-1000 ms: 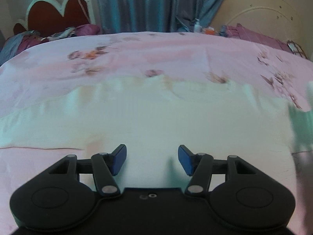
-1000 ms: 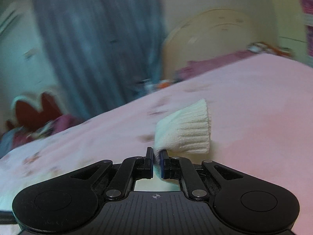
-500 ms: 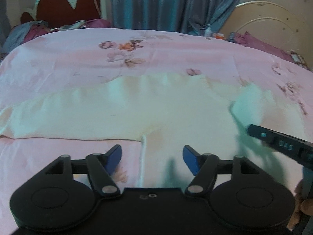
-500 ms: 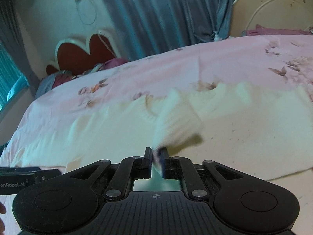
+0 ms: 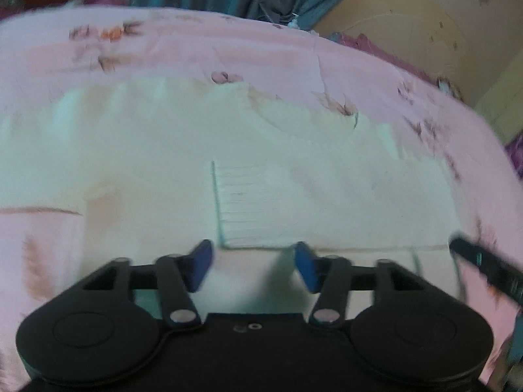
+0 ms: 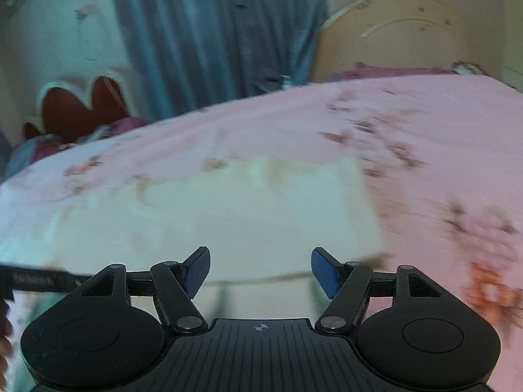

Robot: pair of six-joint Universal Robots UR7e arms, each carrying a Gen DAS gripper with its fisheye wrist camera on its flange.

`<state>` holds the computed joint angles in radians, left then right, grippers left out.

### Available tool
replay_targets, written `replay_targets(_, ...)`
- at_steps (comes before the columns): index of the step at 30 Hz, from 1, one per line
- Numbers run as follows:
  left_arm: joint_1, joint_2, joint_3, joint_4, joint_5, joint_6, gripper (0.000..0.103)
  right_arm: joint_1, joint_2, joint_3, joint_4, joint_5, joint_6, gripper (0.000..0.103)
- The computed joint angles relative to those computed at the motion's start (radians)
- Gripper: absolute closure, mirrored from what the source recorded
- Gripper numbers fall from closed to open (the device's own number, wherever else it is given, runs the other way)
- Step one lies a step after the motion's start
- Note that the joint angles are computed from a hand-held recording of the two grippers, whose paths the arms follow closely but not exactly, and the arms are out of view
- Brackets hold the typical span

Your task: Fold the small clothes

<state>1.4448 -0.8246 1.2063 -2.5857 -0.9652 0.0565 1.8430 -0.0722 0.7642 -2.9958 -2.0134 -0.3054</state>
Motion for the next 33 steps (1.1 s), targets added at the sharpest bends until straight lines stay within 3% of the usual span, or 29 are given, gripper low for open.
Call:
replay_targets(2, 0.006, 0.011, 0.001, -0.046, -0.011, -0.02, 0.06, -0.012, -0.021, 0.037, -0.02, -0.029, 0.004, 0.035)
replay_targets(6, 0.018, 0.019, 0.009, -0.114, -0.073, -0.031, 0.09, -0.03, -0.044, 0.076, -0.035, -0.06, 0.015, 0.035)
replay_targets(7, 0.018, 0.023, 0.006, -0.12, -0.076, -0.036, 0.094, -0.033, -0.044, 0.075, -0.032, -0.064, 0.016, 0.035)
replay_targets(16, -0.01, 0.019, 0.003, -0.333, -0.13, 0.051, 0.098, -0.041, -0.007, 0.002, 0.029, -0.055, 0.023, 0.035)
replay_targets(22, -0.007, -0.01, 0.023, -0.46, -0.094, 0.103, 0.098, -0.037, 0.061, -0.126, 0.08, -0.035, 0.025, 0.036)
replay_targets(24, 0.004, -0.017, 0.027, -0.462, -0.067, 0.101, 0.098, -0.035, 0.083, -0.167, 0.102, -0.022, 0.023, 0.056)
replay_targets(25, 0.013, -0.018, 0.027, -0.449, -0.053, 0.089, 0.098, -0.035, 0.092, -0.188, 0.127, -0.019, 0.032, 0.08)
replay_targets(29, 0.042, -0.008, 0.019, -0.382, -0.007, 0.054, 0.098, -0.038, 0.092, -0.18, 0.103, -0.017, 0.051, 0.094)
replay_targets(33, 0.057, 0.006, 0.011, -0.31, 0.014, 0.037, 0.098, -0.047, 0.062, -0.118, 0.061, -0.054, 0.096, 0.096)
